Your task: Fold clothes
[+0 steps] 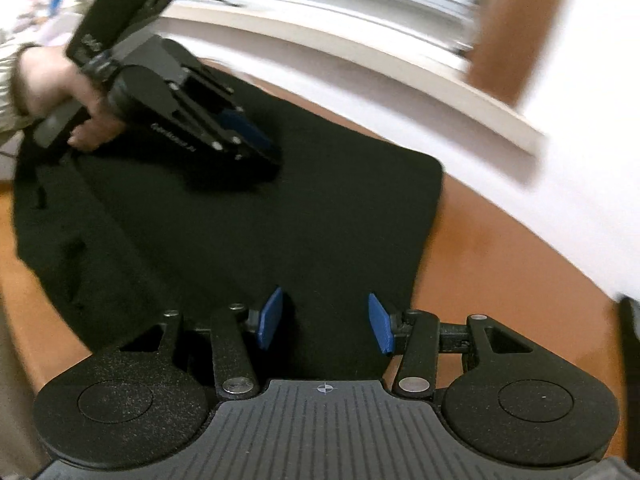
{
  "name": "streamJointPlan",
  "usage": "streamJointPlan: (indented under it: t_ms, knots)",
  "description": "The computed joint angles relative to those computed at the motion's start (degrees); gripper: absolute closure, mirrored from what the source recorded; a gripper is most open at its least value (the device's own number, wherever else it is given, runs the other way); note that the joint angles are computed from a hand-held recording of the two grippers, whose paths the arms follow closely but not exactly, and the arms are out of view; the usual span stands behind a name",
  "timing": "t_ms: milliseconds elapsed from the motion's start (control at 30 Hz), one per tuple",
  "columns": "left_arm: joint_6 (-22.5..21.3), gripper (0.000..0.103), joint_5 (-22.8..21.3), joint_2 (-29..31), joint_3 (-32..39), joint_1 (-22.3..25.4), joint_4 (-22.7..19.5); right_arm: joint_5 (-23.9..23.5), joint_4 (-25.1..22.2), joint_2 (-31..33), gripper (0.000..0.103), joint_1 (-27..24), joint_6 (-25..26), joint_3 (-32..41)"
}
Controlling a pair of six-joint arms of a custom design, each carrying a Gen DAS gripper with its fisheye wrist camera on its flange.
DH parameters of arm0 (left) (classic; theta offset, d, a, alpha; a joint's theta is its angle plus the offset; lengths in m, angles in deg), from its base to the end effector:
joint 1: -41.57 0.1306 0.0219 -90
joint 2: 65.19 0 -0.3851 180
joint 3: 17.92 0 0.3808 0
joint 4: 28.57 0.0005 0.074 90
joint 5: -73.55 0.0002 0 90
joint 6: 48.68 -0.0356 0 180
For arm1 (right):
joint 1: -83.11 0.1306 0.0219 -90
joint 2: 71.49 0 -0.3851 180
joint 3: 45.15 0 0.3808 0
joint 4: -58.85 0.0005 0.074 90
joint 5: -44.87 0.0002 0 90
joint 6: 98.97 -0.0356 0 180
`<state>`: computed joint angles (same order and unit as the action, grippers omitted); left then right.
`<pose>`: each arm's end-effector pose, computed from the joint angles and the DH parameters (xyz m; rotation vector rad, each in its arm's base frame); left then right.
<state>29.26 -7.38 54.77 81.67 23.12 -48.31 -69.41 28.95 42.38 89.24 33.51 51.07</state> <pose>0.6190 -0.2130 0.2612 0.6781 2.1679 -0.2386 0.6073 0.0794 0.2886 -1.1258 2.0242 0.1921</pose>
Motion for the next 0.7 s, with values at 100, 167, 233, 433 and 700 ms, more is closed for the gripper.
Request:
streamJointPlan:
  t_ms: [100, 167, 233, 433, 700]
  knots:
    - [-0.8, 0.069, -2.5, 0.9, 1.8, -1.8, -0.9, 0.5, 0.4, 0.5, 0.055, -2.0, -1.9, 0.8]
    - [-2.6, 0.067, -1.6, 0.1, 1.7, -1.6, -3.3, 1.4, 1.9, 0.0, 0.051, -2.6, -4.2, 0.2]
    - [-3.8, 0.051, 0.6, -1.8, 0.6, -0.3, -4.6, 1.6, 4.9, -1.4, 0.051, -2.3, -6.1, -1.9]
    - [-4.1, 0.032, 2.6, -10.5, -6.9, 7.8, -2.5, 1.9, 8.9, -3.2, 0.046, 5.0, -10.9, -4.4]
    - [-5.8, 0.024, 1.0, -16.4, -13.3, 20.3, -3.2, -3.4, 8.3, -2.5, 0.038, 17.7, -12.2, -3.3]
